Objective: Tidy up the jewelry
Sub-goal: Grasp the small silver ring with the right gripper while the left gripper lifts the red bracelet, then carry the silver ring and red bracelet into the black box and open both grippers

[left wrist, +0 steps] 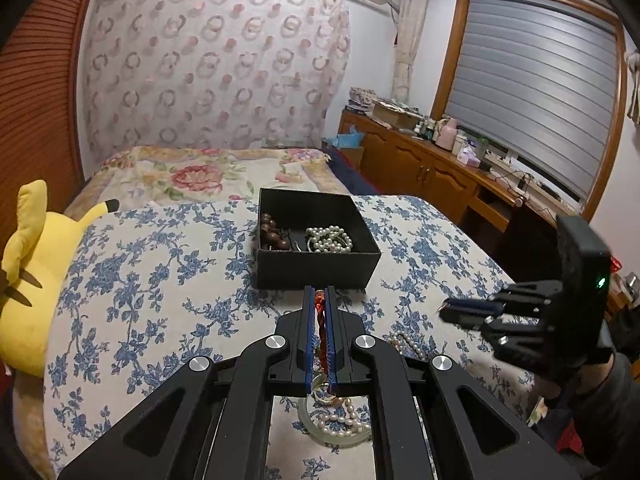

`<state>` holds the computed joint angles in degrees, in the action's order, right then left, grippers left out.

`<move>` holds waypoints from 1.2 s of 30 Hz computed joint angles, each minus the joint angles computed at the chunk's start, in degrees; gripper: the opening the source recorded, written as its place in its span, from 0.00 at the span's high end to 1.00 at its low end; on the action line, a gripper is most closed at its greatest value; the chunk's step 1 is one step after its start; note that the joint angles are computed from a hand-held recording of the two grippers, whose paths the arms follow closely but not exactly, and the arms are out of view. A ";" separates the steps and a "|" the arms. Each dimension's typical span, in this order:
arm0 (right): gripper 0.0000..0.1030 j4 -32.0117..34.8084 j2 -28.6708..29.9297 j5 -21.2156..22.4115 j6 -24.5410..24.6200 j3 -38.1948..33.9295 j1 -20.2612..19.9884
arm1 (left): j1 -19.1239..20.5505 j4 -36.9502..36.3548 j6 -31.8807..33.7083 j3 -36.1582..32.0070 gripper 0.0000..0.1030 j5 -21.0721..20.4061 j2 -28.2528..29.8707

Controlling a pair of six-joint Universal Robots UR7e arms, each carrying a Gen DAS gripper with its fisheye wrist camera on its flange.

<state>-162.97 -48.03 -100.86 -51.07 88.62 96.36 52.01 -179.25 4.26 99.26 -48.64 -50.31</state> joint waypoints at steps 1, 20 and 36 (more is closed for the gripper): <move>0.90 0.08 -0.21 0.27 -0.04 0.04 0.02 | 0.00 0.00 0.00 0.00 0.96 0.00 0.00; 0.89 -0.63 5.06 2.45 -1.57 -9.39 1.44 | 0.39 1.30 5.51 -10.22 0.96 0.02 4.70; 0.88 7.89 18.77 0.54 -2.17 -30.31 3.14 | 2.87 6.84 6.77 -20.74 0.96 0.54 11.02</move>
<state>-155.08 -29.27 -100.31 -53.24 58.31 99.50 54.89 -172.41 11.02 78.52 -48.10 -39.30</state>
